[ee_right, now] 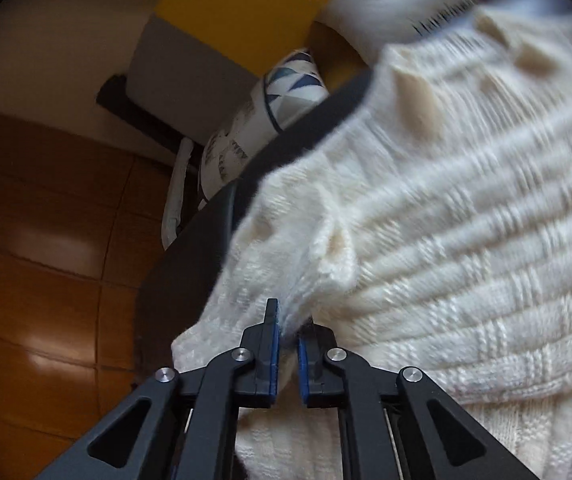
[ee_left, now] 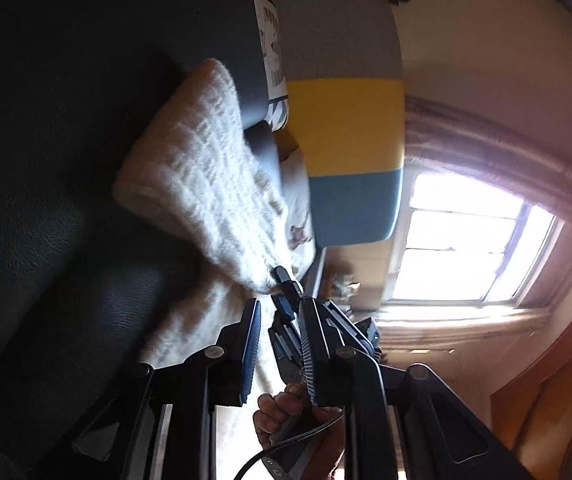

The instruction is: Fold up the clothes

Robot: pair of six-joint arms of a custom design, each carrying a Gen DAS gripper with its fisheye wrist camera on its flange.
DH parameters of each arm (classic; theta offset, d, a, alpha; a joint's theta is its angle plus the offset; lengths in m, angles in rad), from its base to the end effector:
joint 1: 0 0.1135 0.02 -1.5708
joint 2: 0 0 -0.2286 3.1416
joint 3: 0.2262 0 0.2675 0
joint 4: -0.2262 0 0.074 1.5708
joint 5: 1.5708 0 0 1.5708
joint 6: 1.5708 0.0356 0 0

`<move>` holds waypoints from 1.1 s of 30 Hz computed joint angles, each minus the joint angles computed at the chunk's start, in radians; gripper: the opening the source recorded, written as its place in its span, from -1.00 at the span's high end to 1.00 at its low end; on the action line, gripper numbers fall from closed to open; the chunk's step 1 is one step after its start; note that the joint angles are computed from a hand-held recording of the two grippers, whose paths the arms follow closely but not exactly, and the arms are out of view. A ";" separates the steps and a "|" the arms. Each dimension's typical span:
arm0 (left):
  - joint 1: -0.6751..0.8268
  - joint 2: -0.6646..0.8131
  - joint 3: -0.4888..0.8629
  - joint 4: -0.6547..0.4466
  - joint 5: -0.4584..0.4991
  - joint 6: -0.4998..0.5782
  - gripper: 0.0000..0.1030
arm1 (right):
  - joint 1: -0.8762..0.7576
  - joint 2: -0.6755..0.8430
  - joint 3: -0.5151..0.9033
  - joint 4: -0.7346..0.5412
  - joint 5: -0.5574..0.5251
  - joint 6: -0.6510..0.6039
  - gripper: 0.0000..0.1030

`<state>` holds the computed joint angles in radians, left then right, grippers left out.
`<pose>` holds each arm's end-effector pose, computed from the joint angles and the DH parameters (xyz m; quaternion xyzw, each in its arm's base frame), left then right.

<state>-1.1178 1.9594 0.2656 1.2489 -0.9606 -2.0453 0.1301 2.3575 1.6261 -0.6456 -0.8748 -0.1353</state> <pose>0.1222 -0.1845 0.0184 -0.5560 0.5605 -0.4775 0.3856 0.4274 0.0835 0.0505 -0.1599 0.8883 0.4214 0.0887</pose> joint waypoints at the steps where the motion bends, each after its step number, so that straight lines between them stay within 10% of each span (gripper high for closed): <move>1: -0.002 0.016 0.009 0.016 -0.014 -0.015 0.66 | 0.016 -0.032 -0.008 0.001 0.015 -0.020 0.85; 12: 0.141 0.124 0.172 0.065 0.087 -0.067 0.66 | 0.024 -0.186 0.158 -0.209 -0.033 -0.256 0.85; 20: 0.239 0.044 0.204 -0.234 0.069 -0.200 0.64 | -0.034 -0.187 0.292 -0.276 -0.136 -0.264 0.85; 33: 0.404 0.065 0.304 -0.450 0.303 -0.160 0.61 | -0.242 0.015 0.680 -0.505 -0.258 -0.380 0.85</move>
<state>-0.7143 2.0247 0.5699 0.7988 -0.6579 -2.2050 -0.1118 2.3724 2.3060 -1.1503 -1.1327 -0.5154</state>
